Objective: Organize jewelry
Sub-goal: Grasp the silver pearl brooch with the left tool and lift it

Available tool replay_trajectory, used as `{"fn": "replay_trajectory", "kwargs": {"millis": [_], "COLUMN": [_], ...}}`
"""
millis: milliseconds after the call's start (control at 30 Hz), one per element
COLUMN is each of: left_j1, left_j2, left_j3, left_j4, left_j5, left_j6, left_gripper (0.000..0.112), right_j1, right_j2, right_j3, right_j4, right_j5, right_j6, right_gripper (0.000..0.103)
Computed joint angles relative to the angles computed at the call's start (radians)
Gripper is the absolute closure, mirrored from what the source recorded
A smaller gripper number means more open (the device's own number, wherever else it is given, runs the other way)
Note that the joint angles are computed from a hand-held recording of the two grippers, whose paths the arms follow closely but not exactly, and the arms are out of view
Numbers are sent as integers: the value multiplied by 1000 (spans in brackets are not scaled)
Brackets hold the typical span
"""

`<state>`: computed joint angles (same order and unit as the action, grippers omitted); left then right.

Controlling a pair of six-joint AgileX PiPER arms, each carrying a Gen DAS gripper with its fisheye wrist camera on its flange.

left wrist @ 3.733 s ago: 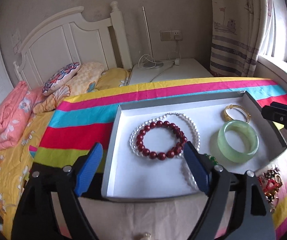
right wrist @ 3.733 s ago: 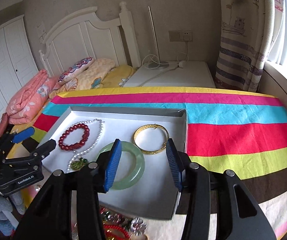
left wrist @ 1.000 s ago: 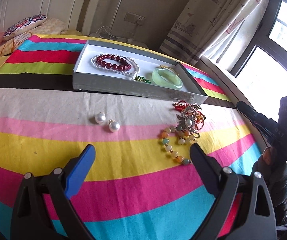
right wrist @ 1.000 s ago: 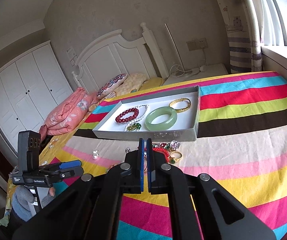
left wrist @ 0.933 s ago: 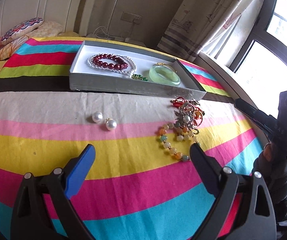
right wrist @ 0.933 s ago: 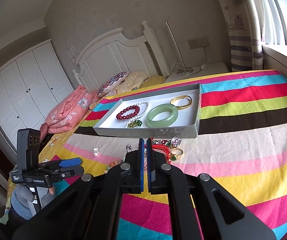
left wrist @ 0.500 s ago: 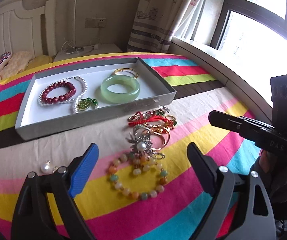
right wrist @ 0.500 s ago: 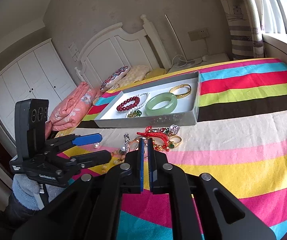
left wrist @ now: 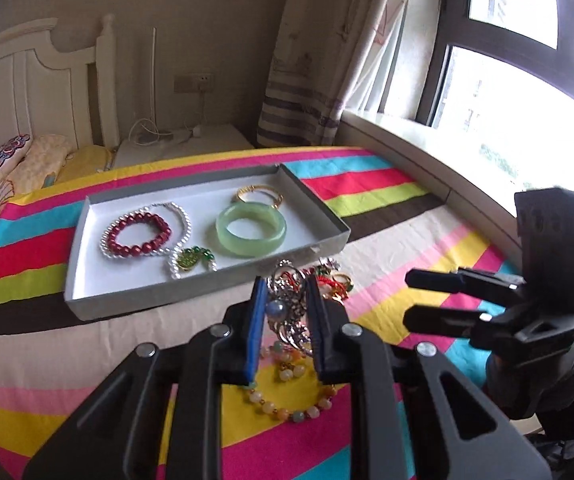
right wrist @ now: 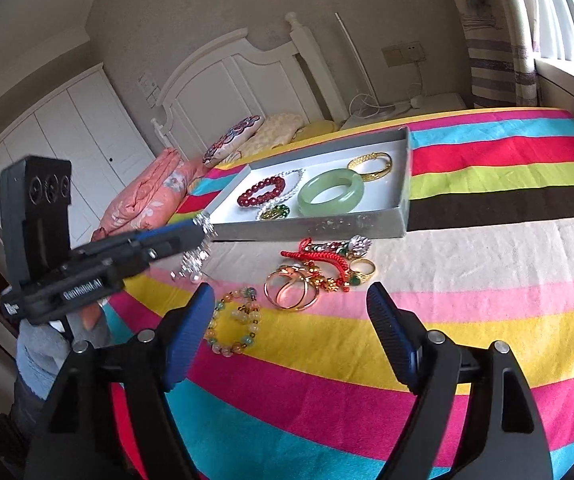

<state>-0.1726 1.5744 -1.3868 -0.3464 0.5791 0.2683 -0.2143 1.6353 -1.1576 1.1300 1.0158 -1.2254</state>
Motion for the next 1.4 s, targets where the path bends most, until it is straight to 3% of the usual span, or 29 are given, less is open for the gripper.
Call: {"fn": "replay_trajectory", "kwargs": {"millis": [100,267,500,567,633,667,867,1000,1100,1133,1167,1200,1367,1400], "left_j1": [38,96,166,189,205,208,217,209,201,199,197,198,208,212], "left_j2": [-75,-202,-273,-277,-276,-277,-273,-262,-256,-255,-255,-255,-256,-256], "left_j3": [22,98,185,204,218,227,257,259,255,255,255,255,267,271], "left_j4": [-11,-79,-220,-261,-275,-271,-264,-259,-254,-251,-249,-252,-265,-273], "left_j5": [-11,-52,-41,-37,-37,-41,-52,-54,-57,-59,-59,-58,-58,-57], "left_j6": [1,34,140,173,187,185,187,182,175,171,170,174,184,190], "left_gripper": [93,93,93,93,93,93,92,92,92,92,92,92,92,92], "right_j1": [93,236,411,409,404,398,346,320,341,348,350,350,422,445], "right_j2": [-3,13,43,50,46,41,2,10,43,58,68,72,134,141], "right_j3": [-29,-70,-99,-93,-85,-79,-35,-56,-108,-131,-142,-144,-224,-223], "right_j4": [-124,-298,-613,-583,-564,-546,-396,-369,-458,-489,-480,-453,-604,-646], "right_j5": [-78,-203,-366,-386,-404,-412,-418,-357,-338,-327,-323,-325,-346,-381], "right_j6": [84,258,557,535,517,498,347,325,429,471,477,459,609,638], "right_gripper": [32,52,56,60,76,89,97,97,92,79,59,53,51,51]}}
